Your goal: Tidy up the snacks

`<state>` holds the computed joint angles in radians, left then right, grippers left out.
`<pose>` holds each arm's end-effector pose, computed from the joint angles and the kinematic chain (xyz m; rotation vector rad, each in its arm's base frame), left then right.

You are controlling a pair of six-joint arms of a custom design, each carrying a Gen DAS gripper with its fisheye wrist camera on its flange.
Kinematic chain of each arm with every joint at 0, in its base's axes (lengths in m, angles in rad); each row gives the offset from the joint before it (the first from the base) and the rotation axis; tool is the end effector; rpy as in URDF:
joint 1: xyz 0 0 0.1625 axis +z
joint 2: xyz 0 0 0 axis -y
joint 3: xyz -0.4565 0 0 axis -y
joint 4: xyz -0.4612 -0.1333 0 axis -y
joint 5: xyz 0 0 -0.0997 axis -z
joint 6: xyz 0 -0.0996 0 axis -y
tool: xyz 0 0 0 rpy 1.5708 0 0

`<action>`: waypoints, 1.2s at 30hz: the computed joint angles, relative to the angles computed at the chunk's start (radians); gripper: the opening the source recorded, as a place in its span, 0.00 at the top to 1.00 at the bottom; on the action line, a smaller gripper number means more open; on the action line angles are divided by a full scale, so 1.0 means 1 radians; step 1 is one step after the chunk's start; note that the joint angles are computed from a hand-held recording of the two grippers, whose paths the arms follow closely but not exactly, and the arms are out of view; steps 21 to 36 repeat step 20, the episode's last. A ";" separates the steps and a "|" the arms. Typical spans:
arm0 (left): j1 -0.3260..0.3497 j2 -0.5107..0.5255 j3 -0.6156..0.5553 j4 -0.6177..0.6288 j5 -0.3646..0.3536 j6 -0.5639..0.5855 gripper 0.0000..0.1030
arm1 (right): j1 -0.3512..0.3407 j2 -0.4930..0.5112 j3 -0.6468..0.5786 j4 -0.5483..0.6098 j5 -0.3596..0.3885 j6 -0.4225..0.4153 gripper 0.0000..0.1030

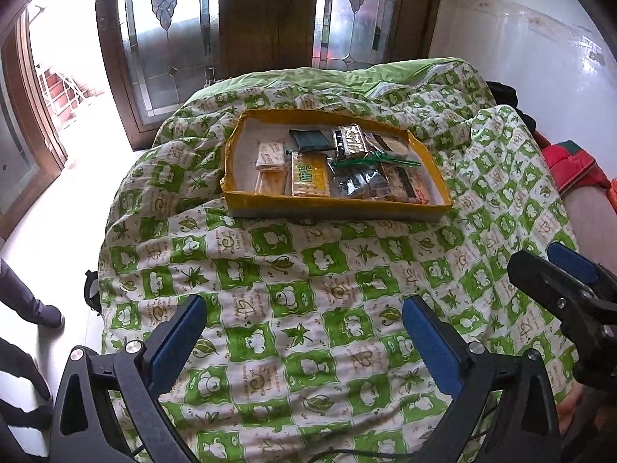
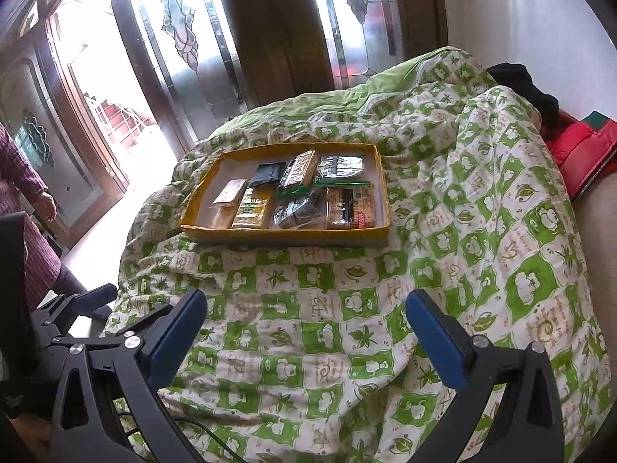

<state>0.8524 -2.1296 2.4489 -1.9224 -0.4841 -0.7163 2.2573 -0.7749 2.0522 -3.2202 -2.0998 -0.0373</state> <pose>-0.0288 -0.3694 0.3617 -0.0190 2.1851 -0.8942 0.4342 -0.3989 -0.0034 0.8183 -2.5461 0.7072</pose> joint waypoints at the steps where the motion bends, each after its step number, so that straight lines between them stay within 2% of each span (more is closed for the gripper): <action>1: -0.002 0.000 -0.001 0.005 0.001 0.000 0.01 | 0.002 -0.002 0.002 -0.002 -0.001 0.001 0.00; 14: -0.019 0.029 -0.029 0.043 0.032 -0.013 0.01 | 0.006 -0.022 0.015 -0.017 -0.005 0.003 0.00; 19: -0.031 0.012 -0.014 -0.002 0.054 0.005 0.01 | 0.006 -0.023 0.014 -0.013 -0.007 0.004 0.00; 36: -0.027 0.011 -0.013 -0.011 0.050 0.012 0.01 | 0.005 -0.024 0.014 -0.009 -0.007 0.004 0.00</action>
